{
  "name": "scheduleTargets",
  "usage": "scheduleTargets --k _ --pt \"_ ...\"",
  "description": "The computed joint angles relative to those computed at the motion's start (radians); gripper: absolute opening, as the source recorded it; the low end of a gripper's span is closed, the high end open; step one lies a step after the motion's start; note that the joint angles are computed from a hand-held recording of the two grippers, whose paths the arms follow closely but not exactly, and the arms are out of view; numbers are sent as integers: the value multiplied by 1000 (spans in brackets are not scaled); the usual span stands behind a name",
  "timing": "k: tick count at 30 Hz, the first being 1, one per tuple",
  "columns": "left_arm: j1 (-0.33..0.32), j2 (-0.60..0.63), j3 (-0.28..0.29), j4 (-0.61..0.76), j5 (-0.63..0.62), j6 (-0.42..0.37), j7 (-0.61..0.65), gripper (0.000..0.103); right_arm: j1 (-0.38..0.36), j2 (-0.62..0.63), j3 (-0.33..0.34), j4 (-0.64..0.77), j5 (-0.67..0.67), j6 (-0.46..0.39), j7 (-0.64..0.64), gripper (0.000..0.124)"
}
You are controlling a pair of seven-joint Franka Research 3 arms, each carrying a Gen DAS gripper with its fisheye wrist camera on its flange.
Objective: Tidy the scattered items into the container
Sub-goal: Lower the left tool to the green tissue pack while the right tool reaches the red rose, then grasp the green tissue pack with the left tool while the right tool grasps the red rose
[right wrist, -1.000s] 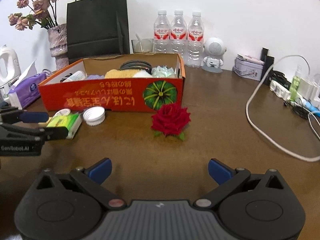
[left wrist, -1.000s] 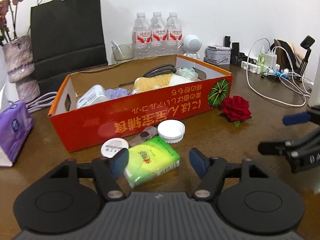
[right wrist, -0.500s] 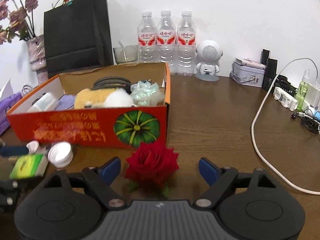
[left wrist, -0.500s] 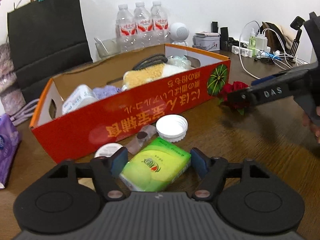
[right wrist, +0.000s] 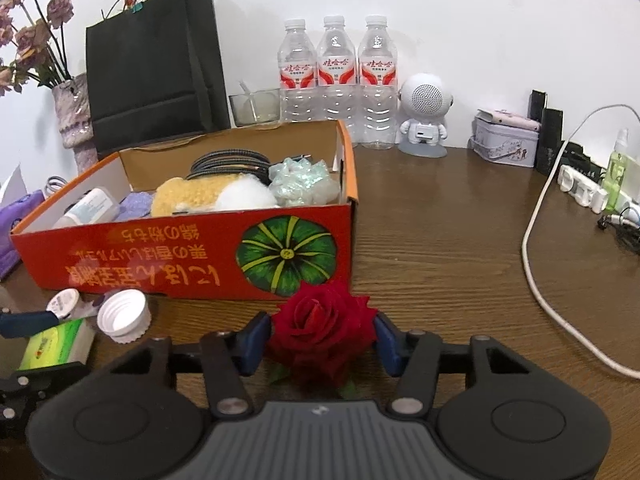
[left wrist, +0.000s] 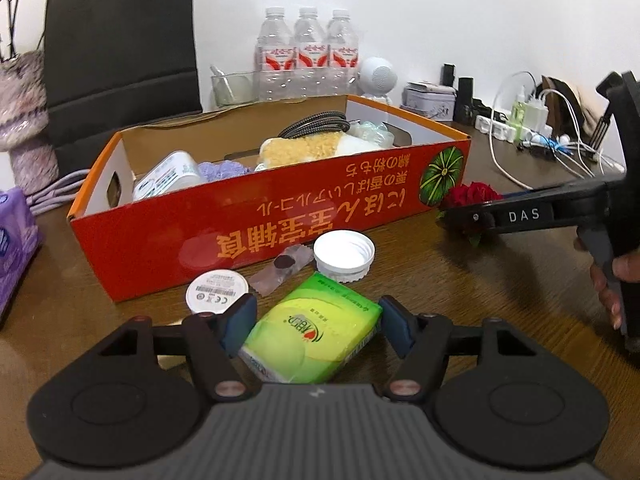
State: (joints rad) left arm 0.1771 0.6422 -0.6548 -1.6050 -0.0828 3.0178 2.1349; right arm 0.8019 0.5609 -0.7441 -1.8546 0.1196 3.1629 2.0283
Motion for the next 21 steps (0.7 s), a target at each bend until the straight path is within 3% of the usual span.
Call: scheduleTargets --k 3,7,12,21 --pt "15 -16 -11 -31 -10 23 -14 68 15 -14 -3 -25 15 28 2 46" --pt "71 -39 -66 -95 -11 60 -22 66 33 -56 13 -83 62 76 -38 39" --pt "152 -65 -140 -179 20 114 -52 60 101 -100 -6 -153 118 123 -98 36" --pt "324 -76 -288 -280 108 143 -114 52 189 -198 3 -264 217 201 -227 35"
